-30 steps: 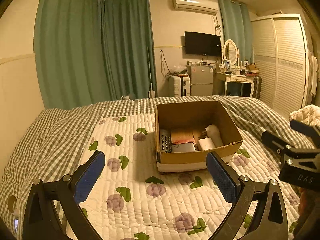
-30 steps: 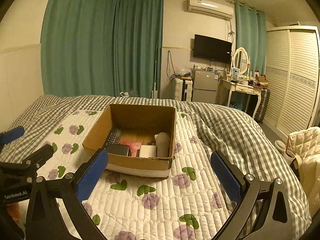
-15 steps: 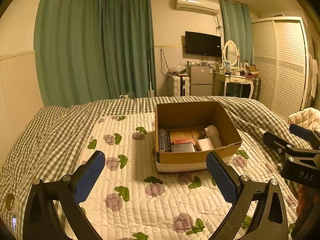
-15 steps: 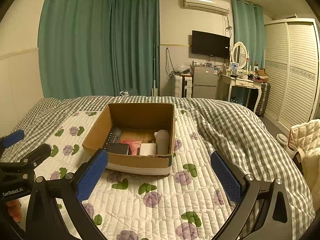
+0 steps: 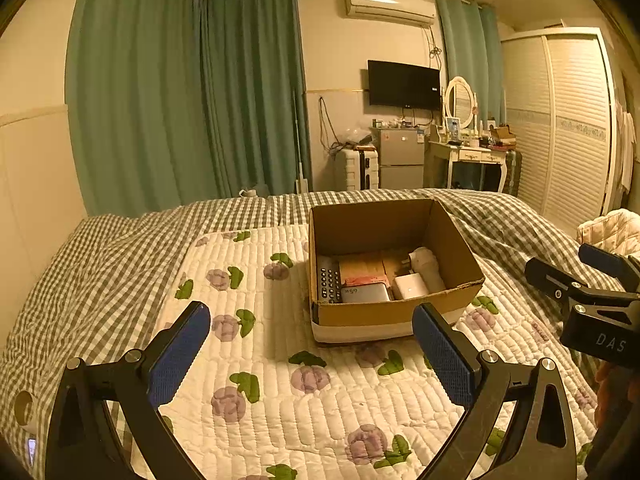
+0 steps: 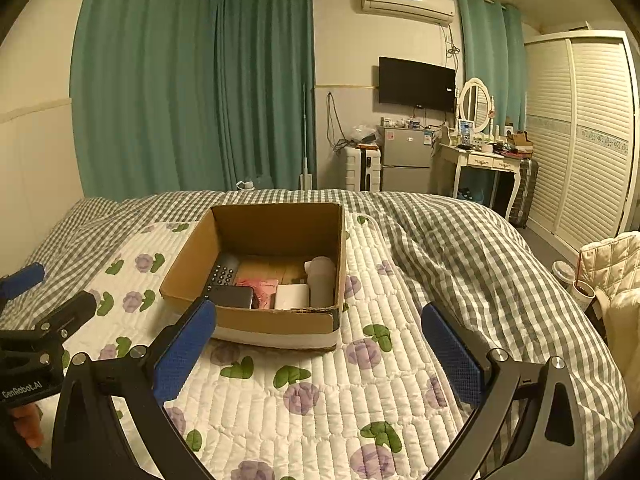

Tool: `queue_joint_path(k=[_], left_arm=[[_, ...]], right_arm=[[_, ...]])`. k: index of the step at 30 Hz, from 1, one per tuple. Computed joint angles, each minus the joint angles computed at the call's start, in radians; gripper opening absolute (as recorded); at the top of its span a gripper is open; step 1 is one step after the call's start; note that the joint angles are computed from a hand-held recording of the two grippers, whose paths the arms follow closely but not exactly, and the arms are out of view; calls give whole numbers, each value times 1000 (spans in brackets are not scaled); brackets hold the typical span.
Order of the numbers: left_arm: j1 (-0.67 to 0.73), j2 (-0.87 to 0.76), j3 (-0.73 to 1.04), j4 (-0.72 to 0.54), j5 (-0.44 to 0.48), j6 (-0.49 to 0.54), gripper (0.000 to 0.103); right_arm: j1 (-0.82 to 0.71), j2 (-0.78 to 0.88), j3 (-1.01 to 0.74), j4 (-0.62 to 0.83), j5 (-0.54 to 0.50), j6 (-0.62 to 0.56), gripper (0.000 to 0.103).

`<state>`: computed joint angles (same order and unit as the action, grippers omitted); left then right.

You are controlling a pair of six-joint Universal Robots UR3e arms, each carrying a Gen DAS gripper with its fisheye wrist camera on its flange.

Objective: Organize rigid objects

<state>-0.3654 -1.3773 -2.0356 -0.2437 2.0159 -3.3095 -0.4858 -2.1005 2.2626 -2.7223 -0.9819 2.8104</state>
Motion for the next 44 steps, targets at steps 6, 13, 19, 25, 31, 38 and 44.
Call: queue_joint_path(k=[6,13,19,25,31,38,44], left_arm=[[-7,1,-4,10,3,3,103],[-6,2,-5,11,-3,1,103],[-3,3,-7,14,-6,2,103],[-6,1,-9,16,2,-2,103],[-10,-3,-10,13,8,-9,103],[-8,0,-15,15,4,-15,103],[-13,0,-17,15,3,-17,103]], right_arm=[[5,5,-5,9,-11,-7,103],[8,11,-8,17,-16,-8,103],[14,17,-6,10,-21,-11,103],[16,20,-3,6,-22,-14,103],[17,19,-2,8,-22,-17,103],[21,22,-1,15,-28,-25,103],[31,27,2,5,-38,-24,103]])
